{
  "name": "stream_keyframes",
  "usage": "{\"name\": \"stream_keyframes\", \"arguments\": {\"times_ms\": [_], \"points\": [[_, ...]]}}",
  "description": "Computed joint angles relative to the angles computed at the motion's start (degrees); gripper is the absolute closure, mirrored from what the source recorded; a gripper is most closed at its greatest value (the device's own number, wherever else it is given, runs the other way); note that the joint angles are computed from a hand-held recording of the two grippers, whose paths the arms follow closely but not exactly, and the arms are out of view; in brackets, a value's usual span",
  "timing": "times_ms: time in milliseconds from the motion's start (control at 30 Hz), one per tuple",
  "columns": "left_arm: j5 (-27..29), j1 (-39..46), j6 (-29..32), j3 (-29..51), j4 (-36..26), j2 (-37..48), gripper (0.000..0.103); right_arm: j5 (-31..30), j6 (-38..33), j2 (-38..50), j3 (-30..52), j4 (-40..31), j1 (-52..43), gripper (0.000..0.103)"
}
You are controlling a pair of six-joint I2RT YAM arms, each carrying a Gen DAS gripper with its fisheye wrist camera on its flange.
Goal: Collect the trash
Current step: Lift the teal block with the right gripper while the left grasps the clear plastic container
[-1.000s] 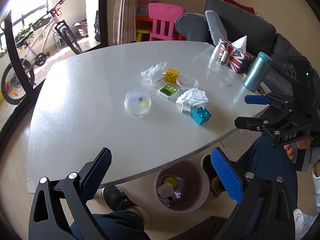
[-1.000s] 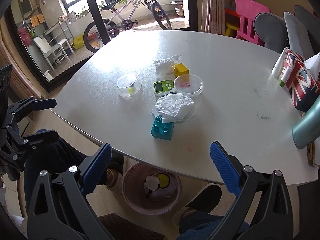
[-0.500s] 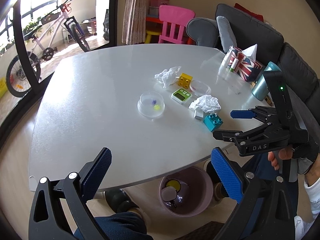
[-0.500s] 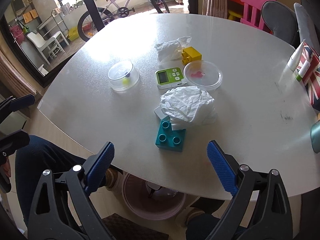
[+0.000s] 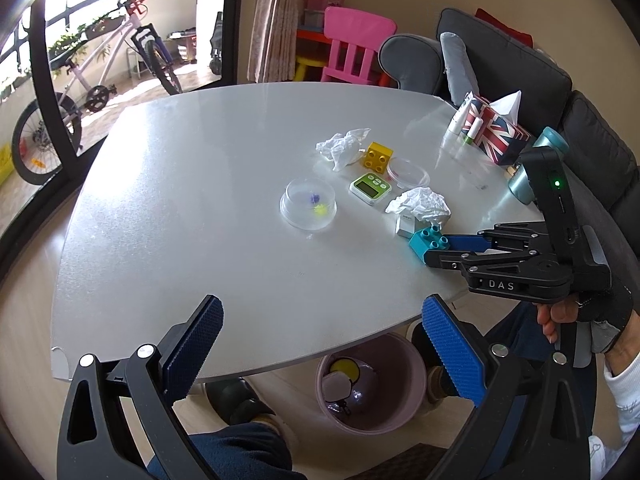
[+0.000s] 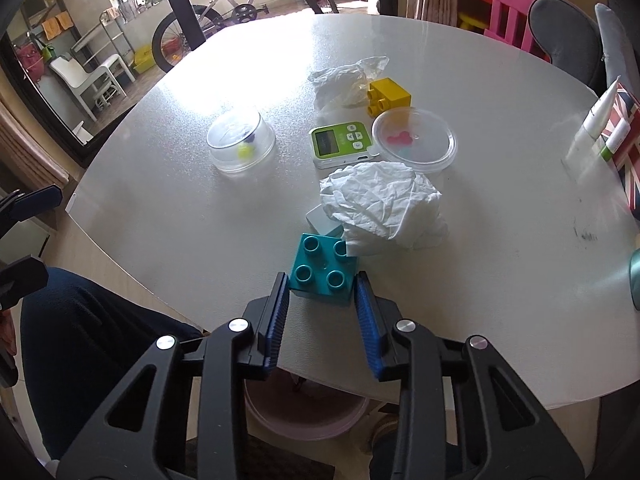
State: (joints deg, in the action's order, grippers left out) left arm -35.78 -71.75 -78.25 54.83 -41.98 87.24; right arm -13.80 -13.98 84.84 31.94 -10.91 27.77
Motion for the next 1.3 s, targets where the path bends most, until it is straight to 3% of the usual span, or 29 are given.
{"name": "stream_keyframes", "arguments": {"times_ms": [600, 1300], "points": [[2.1, 6.2, 10.1, 2.0, 5.6, 2.8, 0.007, -6.1, -4.4, -12.3, 1.7, -10.3, -7.6, 0.07], [10.9, 20.5, 24.9, 3.5, 13.9, 8.4, 0.007, -6.9, -6.3, -8.6, 6.6, -11.8, -11.2, 0.07]]}}
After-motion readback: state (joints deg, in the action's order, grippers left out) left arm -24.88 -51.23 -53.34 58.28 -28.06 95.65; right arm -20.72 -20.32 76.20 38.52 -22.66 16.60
